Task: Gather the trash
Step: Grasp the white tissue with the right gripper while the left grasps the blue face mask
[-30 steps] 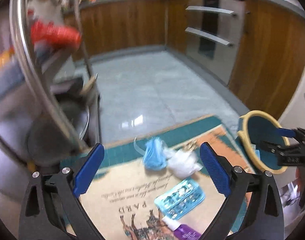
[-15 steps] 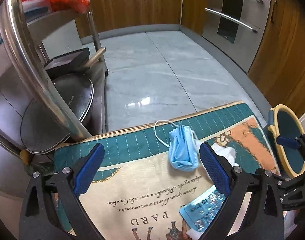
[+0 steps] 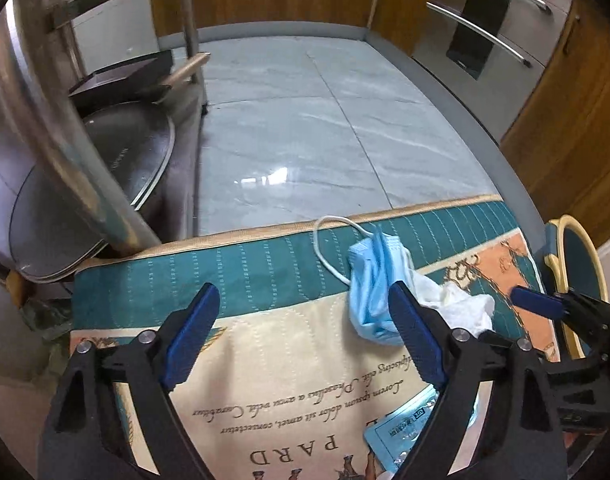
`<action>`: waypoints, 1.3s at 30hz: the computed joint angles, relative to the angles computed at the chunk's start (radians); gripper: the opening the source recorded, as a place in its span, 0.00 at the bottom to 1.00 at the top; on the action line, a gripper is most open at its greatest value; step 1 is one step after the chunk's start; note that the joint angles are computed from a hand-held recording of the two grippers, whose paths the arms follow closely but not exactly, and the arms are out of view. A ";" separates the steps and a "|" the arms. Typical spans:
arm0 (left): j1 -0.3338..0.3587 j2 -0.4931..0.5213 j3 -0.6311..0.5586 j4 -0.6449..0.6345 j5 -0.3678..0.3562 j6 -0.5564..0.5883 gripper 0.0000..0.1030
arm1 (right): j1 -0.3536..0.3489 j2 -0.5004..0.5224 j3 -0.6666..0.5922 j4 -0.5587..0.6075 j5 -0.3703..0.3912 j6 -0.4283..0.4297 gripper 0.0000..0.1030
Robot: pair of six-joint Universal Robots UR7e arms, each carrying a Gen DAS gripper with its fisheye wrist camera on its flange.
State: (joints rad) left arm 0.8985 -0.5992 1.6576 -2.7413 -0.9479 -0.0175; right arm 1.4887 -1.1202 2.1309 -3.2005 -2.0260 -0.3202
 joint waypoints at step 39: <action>-0.062 0.064 -0.036 0.065 -0.008 0.064 0.11 | -0.021 -0.176 0.089 0.034 -0.007 0.122 0.20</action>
State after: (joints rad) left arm 0.8369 -0.5356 1.6220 -2.6764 -0.9559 0.0464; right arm 1.4679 -1.2966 2.2202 -3.1667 -2.0334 -0.1980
